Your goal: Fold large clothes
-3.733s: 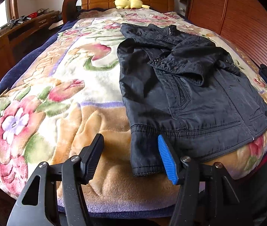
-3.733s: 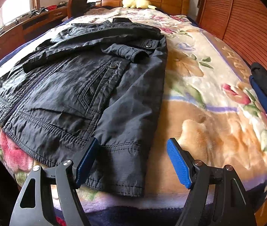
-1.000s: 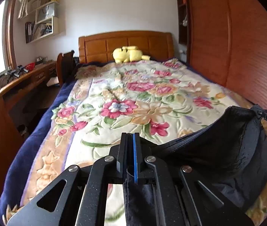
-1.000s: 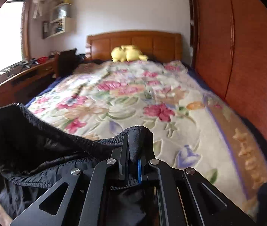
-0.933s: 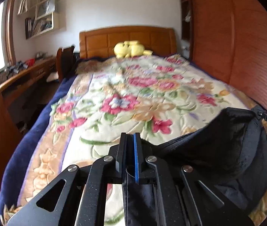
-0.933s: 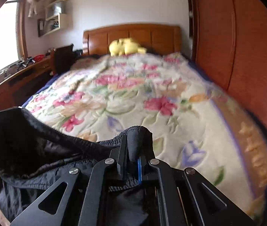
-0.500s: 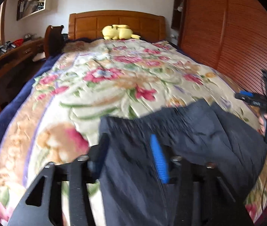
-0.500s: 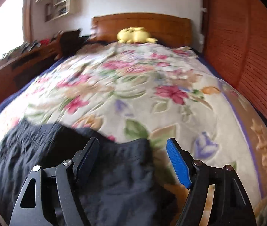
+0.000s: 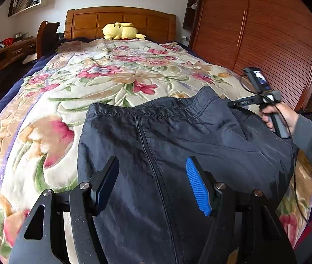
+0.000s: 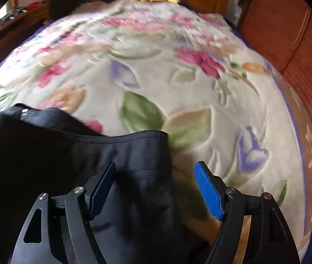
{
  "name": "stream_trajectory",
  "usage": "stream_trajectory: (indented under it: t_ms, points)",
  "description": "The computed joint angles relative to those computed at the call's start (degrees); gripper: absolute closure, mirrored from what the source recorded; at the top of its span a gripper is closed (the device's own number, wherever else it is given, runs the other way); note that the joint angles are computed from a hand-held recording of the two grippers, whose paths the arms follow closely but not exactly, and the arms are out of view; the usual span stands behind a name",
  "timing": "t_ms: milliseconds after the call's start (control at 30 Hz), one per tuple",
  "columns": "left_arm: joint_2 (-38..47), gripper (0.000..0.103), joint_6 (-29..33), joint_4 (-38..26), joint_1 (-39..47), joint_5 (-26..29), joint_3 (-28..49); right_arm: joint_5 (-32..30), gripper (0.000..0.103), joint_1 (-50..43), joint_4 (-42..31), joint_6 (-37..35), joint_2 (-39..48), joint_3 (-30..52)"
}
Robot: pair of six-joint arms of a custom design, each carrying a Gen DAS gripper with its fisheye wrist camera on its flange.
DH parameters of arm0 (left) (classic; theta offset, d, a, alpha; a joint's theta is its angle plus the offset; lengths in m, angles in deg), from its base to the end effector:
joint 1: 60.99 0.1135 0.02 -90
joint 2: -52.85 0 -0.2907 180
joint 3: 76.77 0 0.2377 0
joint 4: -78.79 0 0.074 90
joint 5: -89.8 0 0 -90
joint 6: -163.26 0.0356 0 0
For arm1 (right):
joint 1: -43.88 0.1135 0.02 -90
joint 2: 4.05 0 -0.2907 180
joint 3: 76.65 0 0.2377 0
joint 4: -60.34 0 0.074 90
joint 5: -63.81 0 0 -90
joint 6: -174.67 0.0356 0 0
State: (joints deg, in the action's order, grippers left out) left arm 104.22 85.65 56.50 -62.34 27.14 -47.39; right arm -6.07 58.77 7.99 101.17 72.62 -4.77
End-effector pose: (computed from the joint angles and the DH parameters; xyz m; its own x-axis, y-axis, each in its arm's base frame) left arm 0.1341 -0.0195 0.1778 -0.6067 0.2049 -0.7681 0.4913 0.8563 -0.1596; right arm 0.2429 0.0519 0.2863 -0.7957 0.0644 -0.6023 0.1722 0.9774 -0.1229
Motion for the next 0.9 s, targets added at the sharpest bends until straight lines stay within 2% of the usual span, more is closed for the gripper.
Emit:
stream_trajectory:
  t_ms: [67, 100, 167, 200, 233, 300, 367, 433, 467, 500, 567, 600, 633, 700, 767, 900]
  points:
    - [0.84, 0.039, 1.03, 0.35, 0.94, 0.74, -0.58, -2.16, 0.028, -1.77, -0.53, 0.80, 1.69, 1.42]
    - [1.19, 0.039, 1.43, 0.60, 1.04, 0.65, -0.86, -3.98, 0.034, -2.81, -0.72, 1.07, 2.46, 2.25]
    - [1.67, 0.039, 2.09, 1.13, 1.53, 0.84, -1.39, -6.73, 0.066, -4.13, 0.49, 0.09, 4.83, 3.44]
    - [1.80, 0.039, 2.53, 1.01, 1.74, 1.14, -1.45, -7.10, 0.093, -3.60, 0.24, -0.83, 5.12, 4.17]
    - [1.64, 0.039, 2.74, 0.85, 1.77, 1.37, -1.48, -5.83, 0.094, -3.49, 1.57, -1.99, 5.88, 4.25]
    - [1.55, 0.039, 3.20, 0.73, 2.37, 1.99, -1.63, -0.77, 0.096, -1.94, 3.61, -1.31, 3.35, 3.47]
    - [1.66, 0.039, 3.40, 0.59, 2.88, 2.74, -1.73, 5.71, 0.095, -2.71, 2.83, 2.83, 2.88, 3.97]
    - [1.67, 0.039, 3.39, 0.56, 2.85, 2.57, -1.80, 4.97, 0.095, -4.15, -0.43, 5.18, 3.43, 5.76]
    - [1.34, 0.039, 3.45, 0.34, 3.01, 2.59, -1.82, 6.89, 0.095, -3.11, -2.23, 5.67, 3.84, 6.80]
    - [1.16, 0.039, 3.63, 0.17, 3.29, 2.78, -1.83, 9.41, 0.093, -1.67, -3.41, 5.80, 3.95, 7.60]
    - [0.84, 0.039, 4.28, -0.44, 4.37, 3.64, -1.64, 13.80, 0.075, 1.84, -6.81, 6.12, 4.66, 10.41]
    - [0.56, 0.039, 4.48, -0.86, 4.82, 3.91, -1.56, 14.16, 0.059, 3.49, -7.66, 6.09, 4.59, 11.41]
    - [0.48, 0.039, 4.67, -1.01, 5.22, 4.07, -1.53, 13.25, 0.053, 5.43, -7.48, 6.44, 4.35, 11.72]
    - [0.16, 0.039, 5.28, -1.43, 6.13, 4.34, -1.45, 10.78, 0.053, 10.22, -7.17, 6.95, 3.78, 12.52]
    - [0.19, 0.039, 6.09, -1.71, 7.48, 4.97, -1.29, 11.19, 0.053, 16.29, -8.92, 9.07, 5.18, 14.47]
    - [0.43, 0.039, 8.01, -2.94, 10.63, 6.80, -0.70, 7.72, 0.053, 26.40, -6.42, 10.90, 7.47, 15.10]
